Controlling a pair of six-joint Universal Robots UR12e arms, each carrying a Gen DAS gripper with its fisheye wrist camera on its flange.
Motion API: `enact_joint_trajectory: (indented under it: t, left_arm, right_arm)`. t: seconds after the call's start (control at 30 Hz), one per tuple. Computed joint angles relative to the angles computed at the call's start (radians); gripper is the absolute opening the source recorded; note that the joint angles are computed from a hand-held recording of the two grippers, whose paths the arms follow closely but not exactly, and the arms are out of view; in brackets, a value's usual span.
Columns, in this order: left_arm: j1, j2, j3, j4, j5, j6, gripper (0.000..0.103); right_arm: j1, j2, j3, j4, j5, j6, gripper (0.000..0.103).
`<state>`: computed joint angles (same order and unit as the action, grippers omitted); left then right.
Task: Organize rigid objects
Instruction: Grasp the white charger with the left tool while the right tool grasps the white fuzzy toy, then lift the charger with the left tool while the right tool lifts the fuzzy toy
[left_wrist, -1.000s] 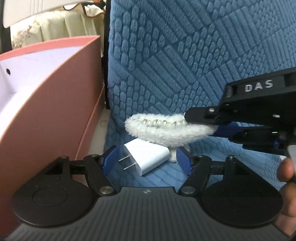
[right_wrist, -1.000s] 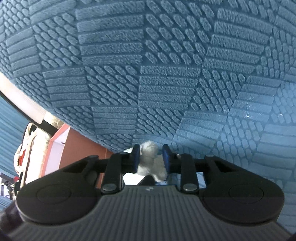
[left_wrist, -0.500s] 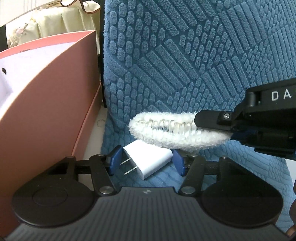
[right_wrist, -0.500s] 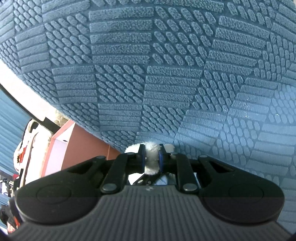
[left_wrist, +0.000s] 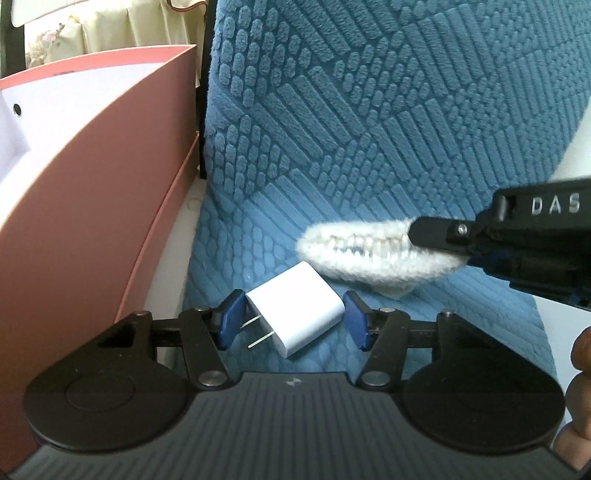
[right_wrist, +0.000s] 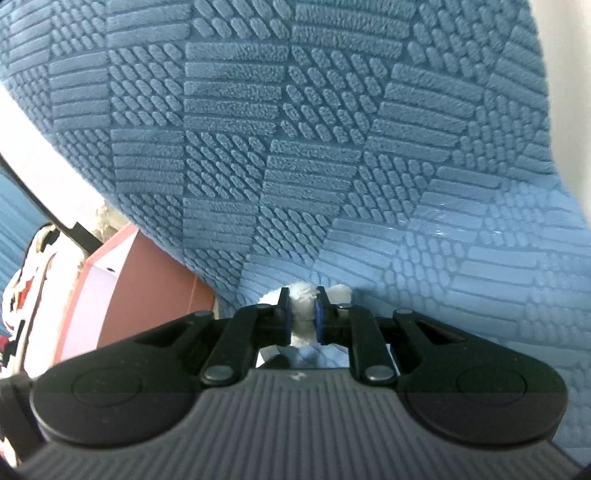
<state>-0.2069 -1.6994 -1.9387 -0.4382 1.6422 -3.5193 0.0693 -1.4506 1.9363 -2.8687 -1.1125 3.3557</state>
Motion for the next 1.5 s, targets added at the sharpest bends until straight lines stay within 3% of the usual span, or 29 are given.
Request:
enact_joint_trajectory:
  t: [0.2, 0.43, 0.63, 0.8, 1.17, 1.23, 1.3, 1.37, 1.43, 1.5]
  left_arm:
    - [0.016, 0.071, -0.032, -0.038, -0.047, 0.006, 0.063]
    - [0.032, 0.128, -0.052, -0.077, -0.096, 0.015, 0.063]
    - [0.041, 0.186, -0.078, -0.098, -0.125, 0.027, 0.063]
    - [0.046, 0.23, -0.097, -0.116, -0.151, 0.052, 0.063]
    - [0.046, 0.265, -0.122, -0.14, -0.198, 0.074, 0.063]
    - [0.045, 0.265, -0.123, -0.14, -0.205, 0.079, 0.063]
    - [0.046, 0.264, -0.123, -0.139, -0.209, 0.084, 0.063]
    - [0.048, 0.26, -0.122, -0.136, -0.214, 0.086, 0.063]
    - [0.049, 0.256, -0.118, -0.137, -0.215, 0.094, 0.063]
    - [0.051, 0.252, -0.116, -0.14, -0.221, 0.097, 0.063]
  right_arm:
    - [0.003, -0.063, 0.046, 0.024, -0.097, -0.073, 0.015]
    - [0.043, -0.136, 0.085, 0.076, -0.289, -0.178, 0.015]
    - [0.081, -0.189, 0.123, 0.091, -0.386, -0.25, 0.015]
    - [0.114, -0.222, 0.16, 0.115, -0.441, -0.267, 0.015]
    - [0.14, -0.263, 0.211, 0.219, -0.464, -0.267, 0.017]
    - [0.138, -0.264, 0.211, 0.236, -0.459, -0.266, 0.02]
    - [0.134, -0.265, 0.208, 0.255, -0.455, -0.258, 0.033]
    - [0.125, -0.266, 0.206, 0.257, -0.451, -0.244, 0.054]
    - [0.12, -0.266, 0.21, 0.242, -0.449, -0.224, 0.063]
    - [0.115, -0.263, 0.211, 0.228, -0.453, -0.213, 0.064]
